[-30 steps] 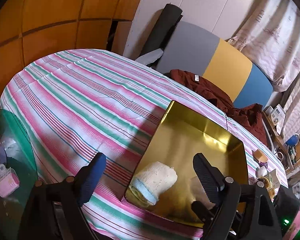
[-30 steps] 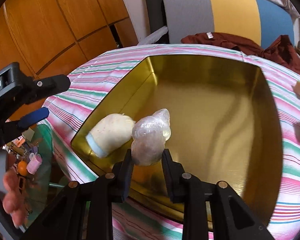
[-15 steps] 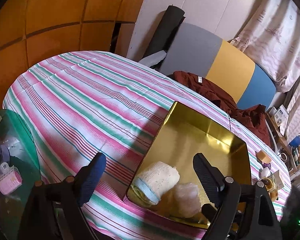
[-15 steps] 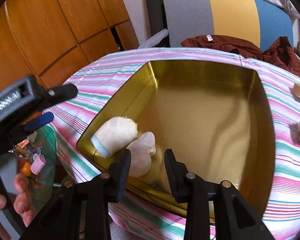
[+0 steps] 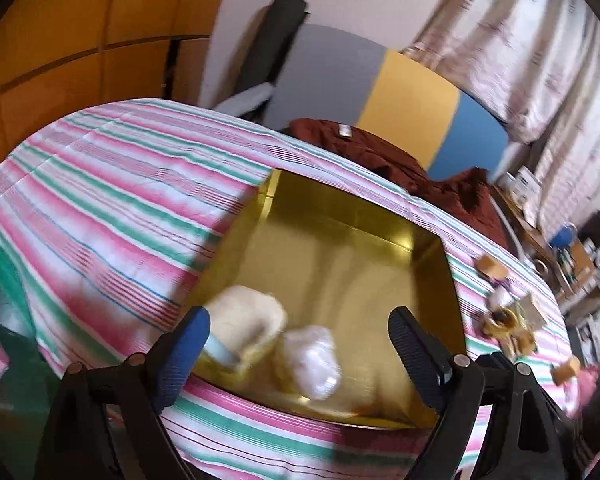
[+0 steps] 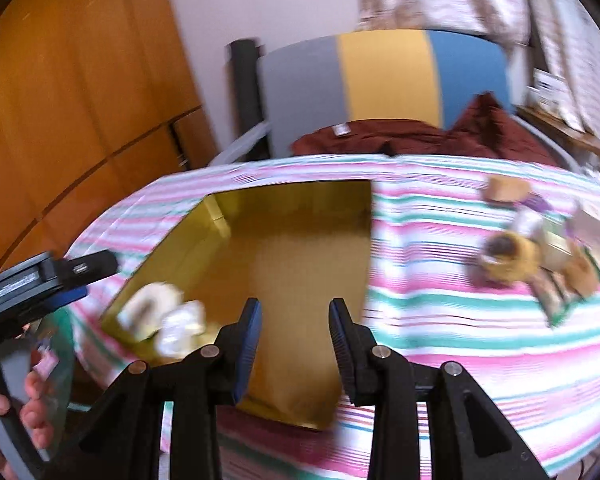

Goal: Organize objects
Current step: 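Move the right tool back to the items and grasp the WEIDAN cracker pack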

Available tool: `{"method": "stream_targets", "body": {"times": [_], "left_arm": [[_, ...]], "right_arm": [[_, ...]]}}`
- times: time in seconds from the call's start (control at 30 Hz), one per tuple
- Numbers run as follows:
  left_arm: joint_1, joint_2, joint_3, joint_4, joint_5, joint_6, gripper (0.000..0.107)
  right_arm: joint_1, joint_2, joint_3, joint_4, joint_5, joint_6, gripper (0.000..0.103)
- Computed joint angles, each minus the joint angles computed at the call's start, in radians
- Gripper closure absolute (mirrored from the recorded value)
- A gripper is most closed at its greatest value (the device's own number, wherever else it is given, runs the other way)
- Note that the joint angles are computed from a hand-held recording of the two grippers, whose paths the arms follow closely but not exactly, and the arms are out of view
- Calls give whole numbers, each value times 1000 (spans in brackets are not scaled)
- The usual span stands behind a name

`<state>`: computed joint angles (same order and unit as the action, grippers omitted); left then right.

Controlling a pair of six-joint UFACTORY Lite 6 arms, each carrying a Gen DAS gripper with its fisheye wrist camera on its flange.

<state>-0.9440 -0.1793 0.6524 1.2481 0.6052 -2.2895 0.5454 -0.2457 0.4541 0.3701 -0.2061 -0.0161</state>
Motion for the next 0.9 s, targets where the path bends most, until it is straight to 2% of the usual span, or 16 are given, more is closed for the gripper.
{"method": "stream_targets", "body": {"times": [0.07, 0.17, 0.37, 0.47, 0.57, 0.67, 0.9], "left_arm": [[-31, 24, 24, 27, -5, -16, 14], [-89, 77, 77, 51, 7, -19, 10], [-206, 233, 234, 56, 38, 40, 8], [-253, 303, 313, 49, 44, 83, 8], [-295, 362, 381, 59, 60, 92, 7], [-323, 429, 458, 49, 57, 124, 6], [-367, 542, 582, -23, 36, 191, 6]], "right_arm": [[-116, -75, -77, -209, -1, 180, 67], [-321, -139, -171, -523, -14, 438, 60], [-779, 2, -184, -1127, -153, 841, 59], [-1013, 111, -102, -1277, -208, 932, 58], [-1127, 177, -3, -1345, -206, 1015, 52], [-1171, 278, 149, -1420, -163, 1142, 42], [-1201, 589, 561, -1909, -136, 1852, 40]]}}
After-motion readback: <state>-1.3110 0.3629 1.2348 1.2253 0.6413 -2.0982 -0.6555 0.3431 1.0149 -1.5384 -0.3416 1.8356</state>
